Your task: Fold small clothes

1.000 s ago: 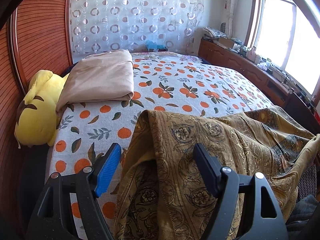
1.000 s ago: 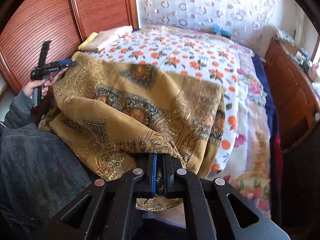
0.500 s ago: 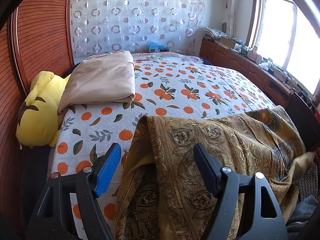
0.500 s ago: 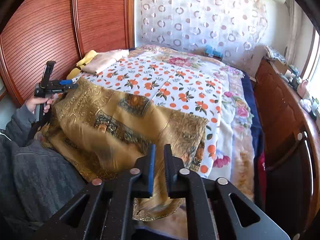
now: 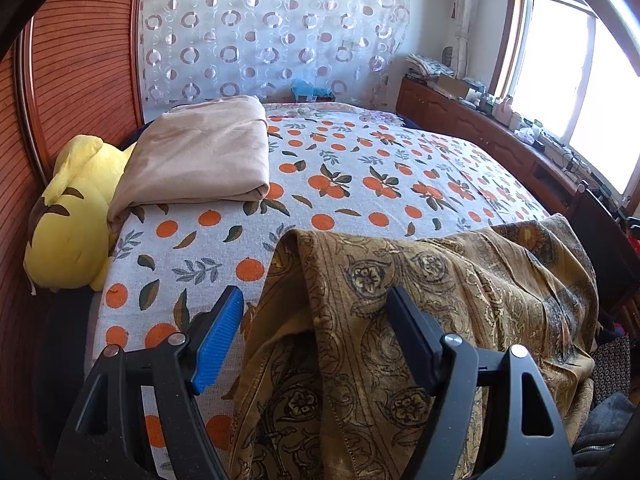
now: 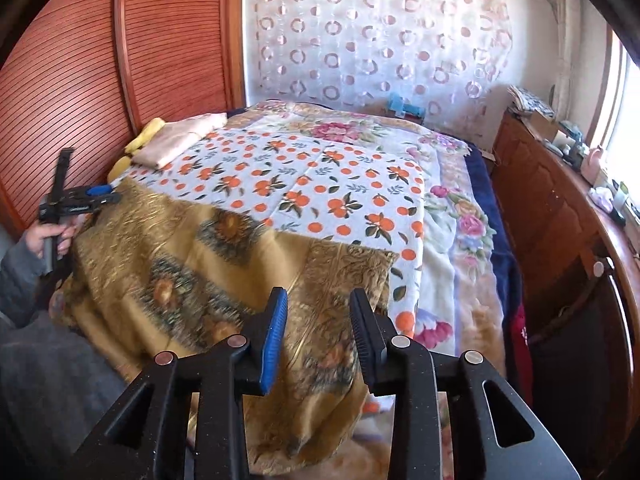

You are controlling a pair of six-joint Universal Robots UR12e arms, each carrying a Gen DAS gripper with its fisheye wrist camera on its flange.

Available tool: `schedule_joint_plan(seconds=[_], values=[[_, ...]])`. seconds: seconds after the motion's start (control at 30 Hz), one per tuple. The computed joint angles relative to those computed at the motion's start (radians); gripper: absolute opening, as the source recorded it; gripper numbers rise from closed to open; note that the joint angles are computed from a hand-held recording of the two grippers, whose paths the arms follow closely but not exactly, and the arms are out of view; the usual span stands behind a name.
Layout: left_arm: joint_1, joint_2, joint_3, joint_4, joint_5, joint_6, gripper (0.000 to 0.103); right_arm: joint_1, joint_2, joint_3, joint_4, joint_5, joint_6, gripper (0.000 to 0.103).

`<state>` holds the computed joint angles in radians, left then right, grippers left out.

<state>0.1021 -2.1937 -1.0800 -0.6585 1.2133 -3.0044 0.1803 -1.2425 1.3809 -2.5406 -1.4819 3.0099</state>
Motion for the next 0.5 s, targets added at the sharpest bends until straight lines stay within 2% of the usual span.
schedule_joint_plan(seconds=[0.07, 0.17, 0.3, 0.43, 0.5], values=[[0.002, -0.008, 0.014, -0.016, -0.016, 0.004, 0.067, -0.002, 0.031, -0.023, -0.002, 0.006, 0.017, 0.042], [0.001, -0.019, 0.037, -0.033, -0.013, 0.007, 0.059, -0.008, 0.074, -0.061, 0.005, 0.019, 0.052, 0.043], [0.001, -0.032, 0.063, -0.054, -0.032, 0.012, 0.049, -0.003, 0.129, -0.120, 0.032, -0.021, 0.077, 0.043], [0.004, -0.033, 0.064, -0.056, -0.056, 0.012, 0.037, -0.001, 0.148, -0.144, 0.041, -0.024, 0.083, 0.043], [0.004, -0.036, 0.067, -0.061, -0.062, 0.013, 0.036, 0.002, 0.150, -0.147, 0.040, -0.031, 0.071, 0.043]])
